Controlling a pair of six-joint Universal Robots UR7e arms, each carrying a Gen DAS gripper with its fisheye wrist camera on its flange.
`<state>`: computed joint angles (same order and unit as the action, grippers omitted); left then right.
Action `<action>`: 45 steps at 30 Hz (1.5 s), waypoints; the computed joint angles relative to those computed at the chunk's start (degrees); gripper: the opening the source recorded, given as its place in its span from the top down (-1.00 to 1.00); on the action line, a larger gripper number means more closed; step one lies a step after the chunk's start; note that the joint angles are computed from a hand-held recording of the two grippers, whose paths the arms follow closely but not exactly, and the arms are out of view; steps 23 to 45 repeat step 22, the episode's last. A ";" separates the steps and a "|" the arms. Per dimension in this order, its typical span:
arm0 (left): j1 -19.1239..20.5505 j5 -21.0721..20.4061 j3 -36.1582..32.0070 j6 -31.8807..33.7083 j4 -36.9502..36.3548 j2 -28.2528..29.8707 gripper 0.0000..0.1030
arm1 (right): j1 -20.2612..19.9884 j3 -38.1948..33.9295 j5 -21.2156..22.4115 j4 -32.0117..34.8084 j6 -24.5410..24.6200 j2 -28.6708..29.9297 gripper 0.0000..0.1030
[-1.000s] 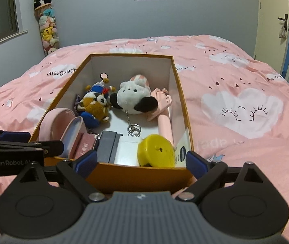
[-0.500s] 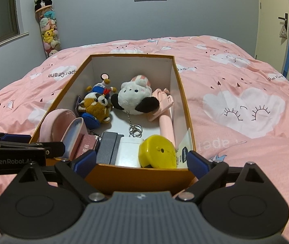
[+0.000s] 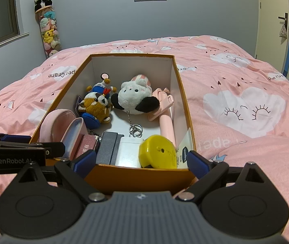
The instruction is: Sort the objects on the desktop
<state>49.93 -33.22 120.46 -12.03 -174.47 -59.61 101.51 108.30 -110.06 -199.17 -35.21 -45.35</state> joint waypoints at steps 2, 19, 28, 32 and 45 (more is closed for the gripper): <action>0.00 0.01 -0.04 0.02 0.01 0.02 -0.63 | 0.00 -0.02 0.00 0.00 0.00 0.01 -0.87; -0.04 0.16 0.16 -0.39 0.28 -0.17 -0.63 | 0.03 -0.10 -0.01 -0.03 0.06 0.12 -0.88; -0.07 0.23 0.07 -0.50 0.45 -0.14 -0.63 | 0.05 -0.08 0.00 -0.03 0.11 0.14 -0.88; -0.07 0.23 0.07 -0.50 0.45 -0.14 -0.63 | 0.05 -0.08 0.00 -0.03 0.11 0.14 -0.88; -0.07 0.23 0.07 -0.50 0.45 -0.14 -0.63 | 0.05 -0.08 0.00 -0.03 0.11 0.14 -0.88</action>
